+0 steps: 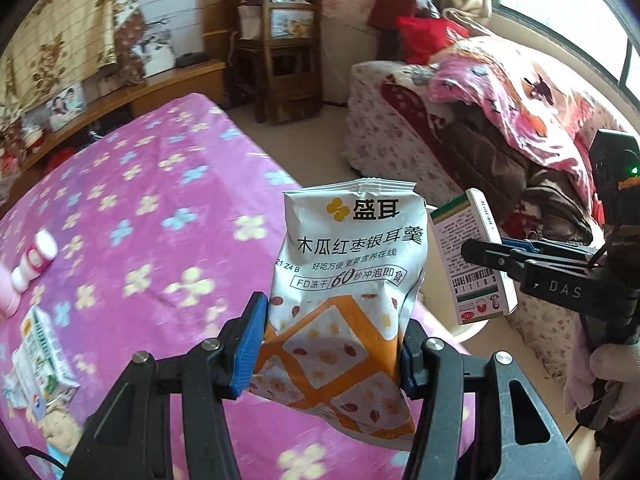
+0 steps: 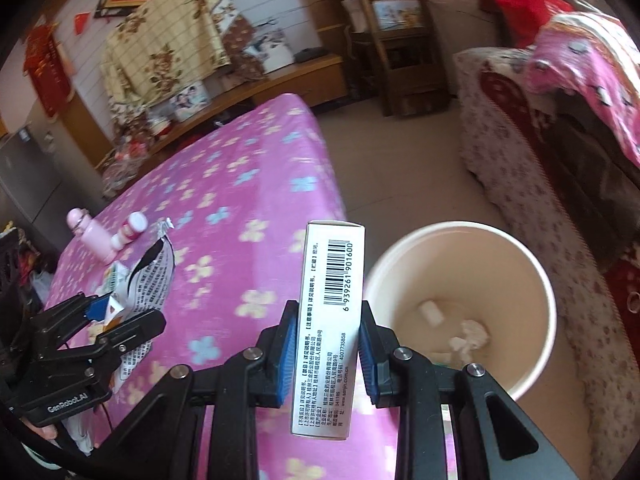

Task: Collect trash
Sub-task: 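Carry the snack bag and white carton over the bucket and open both grippers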

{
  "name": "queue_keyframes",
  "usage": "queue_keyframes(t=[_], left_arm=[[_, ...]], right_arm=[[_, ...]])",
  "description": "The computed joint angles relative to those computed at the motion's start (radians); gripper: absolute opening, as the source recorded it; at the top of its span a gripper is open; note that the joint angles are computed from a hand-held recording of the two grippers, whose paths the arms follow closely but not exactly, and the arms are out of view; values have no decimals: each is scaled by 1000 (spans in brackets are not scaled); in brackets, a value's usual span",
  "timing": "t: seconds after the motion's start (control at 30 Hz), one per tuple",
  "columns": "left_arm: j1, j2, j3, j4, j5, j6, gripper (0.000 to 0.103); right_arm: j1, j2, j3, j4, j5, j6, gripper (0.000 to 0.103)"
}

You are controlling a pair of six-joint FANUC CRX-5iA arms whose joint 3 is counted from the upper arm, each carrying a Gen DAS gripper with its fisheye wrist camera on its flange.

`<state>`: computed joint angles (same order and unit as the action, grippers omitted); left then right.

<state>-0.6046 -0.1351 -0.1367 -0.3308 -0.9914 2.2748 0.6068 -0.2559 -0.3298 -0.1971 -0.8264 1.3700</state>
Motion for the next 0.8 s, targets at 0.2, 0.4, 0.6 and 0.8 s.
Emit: queue_keyframes(t=[0.2,0.4,0.6,0.8], left_arm=[[5,108,49,72,61,-49,57],[11,205,93,148,104,-98,58],[29,250,94,220,176,-120,64],[61,246,45,318,258,-180,74]], right_arm=[[-95,22,-21,-7,9,21,30],[-156,67,-32,10,21,21,30],[-182,110,-43,34,46,-18,30],[-245,134,-30,-61,73,28,33]])
